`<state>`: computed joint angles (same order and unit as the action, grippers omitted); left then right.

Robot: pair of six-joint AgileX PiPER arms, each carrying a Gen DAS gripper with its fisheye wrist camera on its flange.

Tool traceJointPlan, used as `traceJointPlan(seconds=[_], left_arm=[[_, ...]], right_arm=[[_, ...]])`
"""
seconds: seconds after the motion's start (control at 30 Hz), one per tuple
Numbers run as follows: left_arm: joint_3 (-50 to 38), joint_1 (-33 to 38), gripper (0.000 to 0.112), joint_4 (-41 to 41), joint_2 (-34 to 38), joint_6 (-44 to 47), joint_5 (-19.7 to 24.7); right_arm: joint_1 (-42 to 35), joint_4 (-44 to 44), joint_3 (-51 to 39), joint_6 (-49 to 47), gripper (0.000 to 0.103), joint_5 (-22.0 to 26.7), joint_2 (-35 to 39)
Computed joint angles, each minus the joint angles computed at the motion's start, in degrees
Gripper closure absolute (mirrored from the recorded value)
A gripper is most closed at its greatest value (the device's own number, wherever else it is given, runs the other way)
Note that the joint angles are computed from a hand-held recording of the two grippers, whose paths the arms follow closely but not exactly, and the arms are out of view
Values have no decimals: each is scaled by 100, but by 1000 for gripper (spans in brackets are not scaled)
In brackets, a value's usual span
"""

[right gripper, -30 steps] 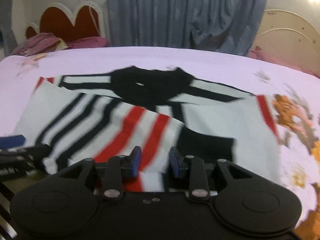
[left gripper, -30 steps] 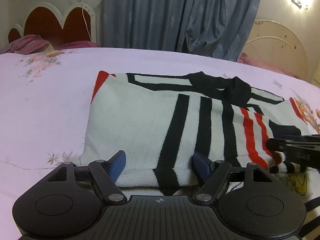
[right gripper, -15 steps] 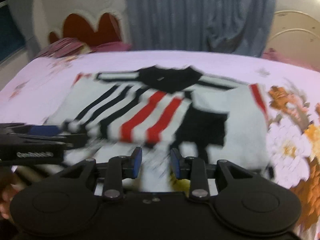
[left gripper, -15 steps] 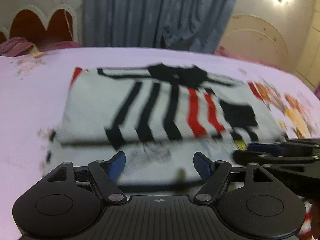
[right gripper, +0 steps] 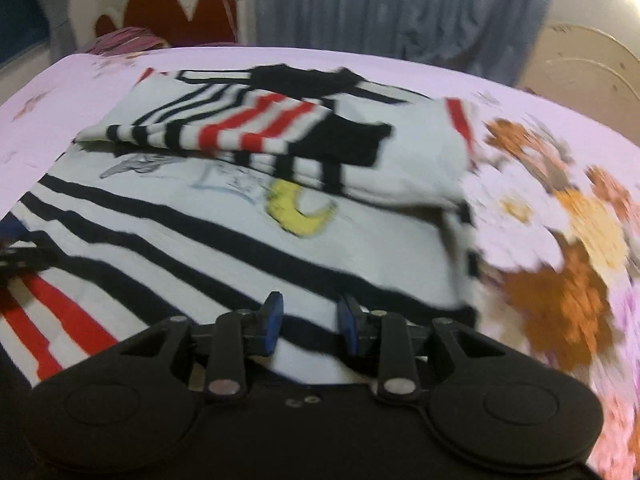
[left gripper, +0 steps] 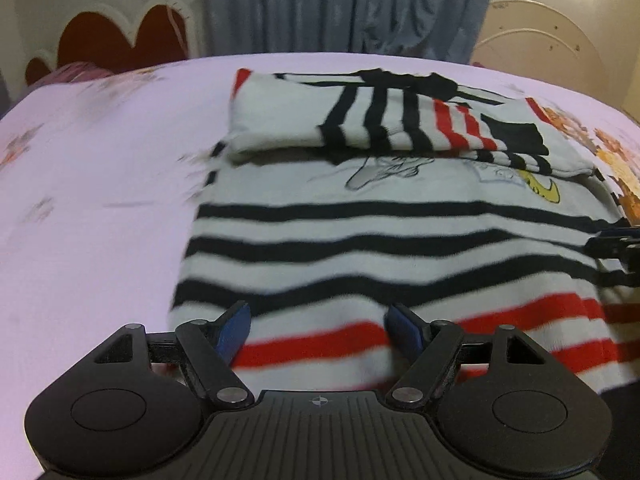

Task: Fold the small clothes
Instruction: 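Fold the collar end of the sweater over the body with both tools, then open both tools and withdraw from the folded sweater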

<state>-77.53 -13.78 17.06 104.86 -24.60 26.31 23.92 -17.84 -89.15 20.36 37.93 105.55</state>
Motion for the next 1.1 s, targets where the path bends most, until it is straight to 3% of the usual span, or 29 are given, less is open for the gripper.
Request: traceJointPlan(seconds=[0.13,0.2,0.33,0.4,0.53,0.67,0.83,0.9,1.0,1.1], left_arm=[[313,-9,37,-854,-400,623,-268],[433,-41,37,-1628,-514,1537,-448],[719,-17,37,-2219,-508,2456,-377],[1269,185,37,-2890,-756,3309,-714],[1856,545,37,-3903,-1185,4642,-780],[2198,748,37,-4376,-1505,5239,-748],[2382,888,37,-4583,-1766,5263,-598],[2462,984,37,-4796,-1881,5383,-518],[2583,1186,37,-5335,-2023,5948,-404],[2622,1338,37,-5570,-2104,6203,-315]], right_arm=[[115,916,615,128,71,-525,-581],[444,565,743,634,70,-564,-701],[1309,-522,730,1697,73,-36,-581],[1532,-858,839,2047,74,244,-569],[1741,-1591,1529,3130,74,498,-1062],[1912,-2157,2110,3903,73,820,-1493],[2370,-2600,2420,4761,71,1298,-1698],[2547,-2731,2501,5029,68,1454,-1778],[2808,-2996,2592,5550,41,1839,-1905],[2941,-3186,2767,5930,38,2085,-2073]])
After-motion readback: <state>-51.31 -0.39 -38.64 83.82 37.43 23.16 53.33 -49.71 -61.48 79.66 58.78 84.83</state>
